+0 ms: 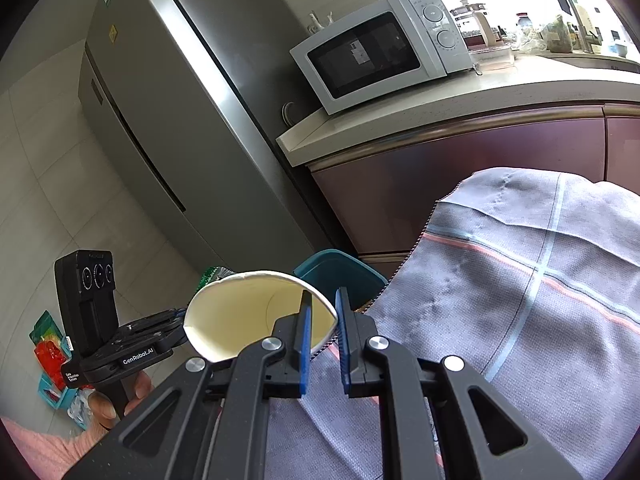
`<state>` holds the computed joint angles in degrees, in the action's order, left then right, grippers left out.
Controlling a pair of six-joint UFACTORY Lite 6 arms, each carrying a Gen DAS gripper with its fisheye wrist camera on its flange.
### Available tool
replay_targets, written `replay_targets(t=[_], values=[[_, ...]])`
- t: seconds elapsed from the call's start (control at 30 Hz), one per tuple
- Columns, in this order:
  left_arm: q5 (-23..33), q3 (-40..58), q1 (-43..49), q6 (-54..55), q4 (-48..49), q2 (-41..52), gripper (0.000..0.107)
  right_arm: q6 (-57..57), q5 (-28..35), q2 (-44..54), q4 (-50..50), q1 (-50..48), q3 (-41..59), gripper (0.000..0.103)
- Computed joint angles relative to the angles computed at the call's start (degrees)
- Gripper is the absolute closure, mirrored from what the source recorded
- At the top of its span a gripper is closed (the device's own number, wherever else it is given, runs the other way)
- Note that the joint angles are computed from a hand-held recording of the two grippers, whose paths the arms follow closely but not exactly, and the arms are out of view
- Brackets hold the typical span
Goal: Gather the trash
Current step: 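Carry the candy wrapper and paper cup over the teal bin with both grippers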
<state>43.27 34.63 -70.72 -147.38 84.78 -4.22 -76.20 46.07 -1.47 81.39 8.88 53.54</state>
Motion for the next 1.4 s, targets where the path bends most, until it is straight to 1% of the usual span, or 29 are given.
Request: replay_targets(t=[1.4], values=[[-2.35,-3.46,5.09,-2.03,1.27,-1.25,0.094,4.54,-3.88,12.01,-2.45,7.10,10.76,0.093]])
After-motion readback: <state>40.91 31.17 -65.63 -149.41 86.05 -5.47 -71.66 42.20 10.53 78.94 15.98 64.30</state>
